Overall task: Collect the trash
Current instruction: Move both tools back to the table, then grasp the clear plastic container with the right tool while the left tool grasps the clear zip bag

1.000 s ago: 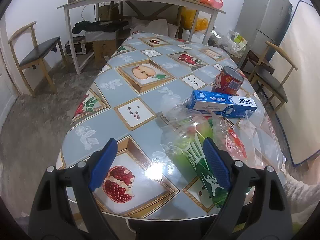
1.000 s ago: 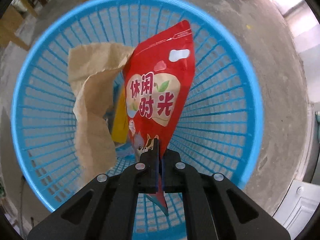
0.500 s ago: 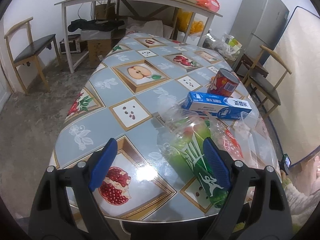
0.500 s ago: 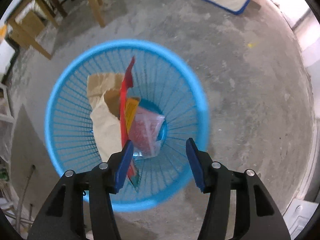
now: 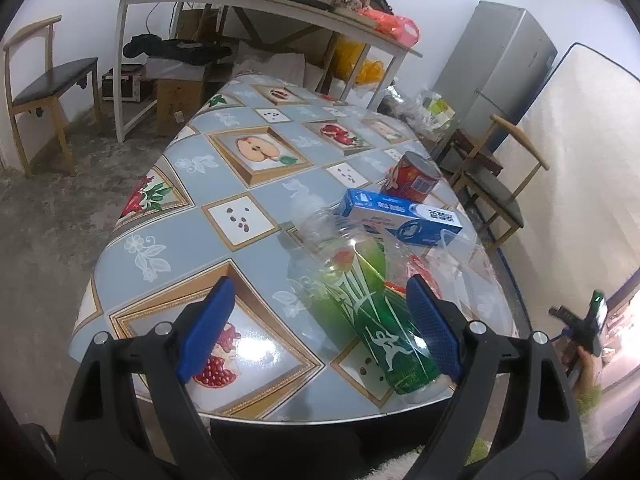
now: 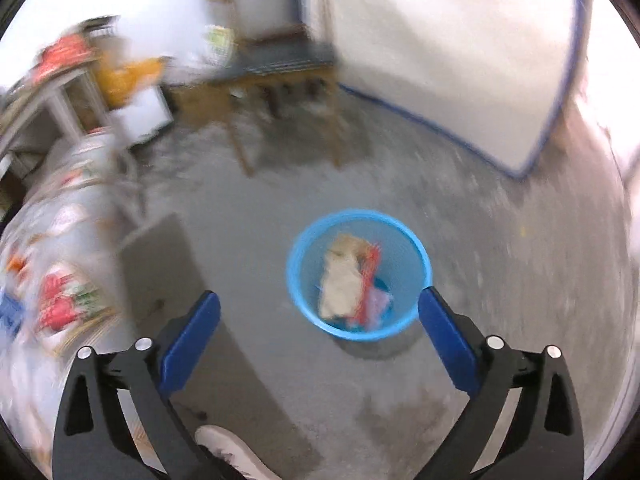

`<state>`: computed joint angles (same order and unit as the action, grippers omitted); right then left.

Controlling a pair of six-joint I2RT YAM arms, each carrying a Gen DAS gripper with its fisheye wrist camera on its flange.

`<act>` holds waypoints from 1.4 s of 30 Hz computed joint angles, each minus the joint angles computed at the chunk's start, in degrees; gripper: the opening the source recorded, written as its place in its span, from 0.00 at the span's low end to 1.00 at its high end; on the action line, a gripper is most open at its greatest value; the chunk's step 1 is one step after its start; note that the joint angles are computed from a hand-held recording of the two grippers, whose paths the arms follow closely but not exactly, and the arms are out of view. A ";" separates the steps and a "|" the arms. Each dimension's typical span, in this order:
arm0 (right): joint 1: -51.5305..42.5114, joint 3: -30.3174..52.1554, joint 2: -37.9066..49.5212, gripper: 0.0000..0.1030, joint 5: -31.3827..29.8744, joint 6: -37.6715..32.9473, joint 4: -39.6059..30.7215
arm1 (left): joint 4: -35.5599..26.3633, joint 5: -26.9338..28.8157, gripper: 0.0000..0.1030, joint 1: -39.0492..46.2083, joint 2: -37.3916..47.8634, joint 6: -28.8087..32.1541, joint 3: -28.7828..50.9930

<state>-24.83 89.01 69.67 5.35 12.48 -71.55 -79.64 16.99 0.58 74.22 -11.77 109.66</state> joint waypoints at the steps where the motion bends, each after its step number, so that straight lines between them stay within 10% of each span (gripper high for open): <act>1: 5.28 3.41 -0.21 0.94 2.50 1.06 -1.63 | 0.06 0.44 0.81 0.23 -0.42 0.48 -0.13; 6: 30.12 21.06 5.53 0.94 13.18 10.62 -10.64 | 1.31 2.49 0.81 -1.11 -2.27 2.43 -1.20; 16: 48.02 27.11 14.48 0.94 1.16 17.95 -6.57 | 6.57 10.21 0.80 -7.93 -0.20 -1.10 -7.94; 30: 46.96 17.09 17.42 0.75 -10.48 25.22 -1.37 | 11.91 18.73 0.48 -8.35 2.40 -4.44 -9.30; 42: 47.52 18.16 19.33 0.54 -11.90 25.19 -3.02 | 9.28 13.80 0.26 -11.18 8.38 -7.89 -3.98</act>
<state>22.69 107.17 89.00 -6.55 37.67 -74.57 -70.37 30.79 -10.59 82.61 -19.65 105.68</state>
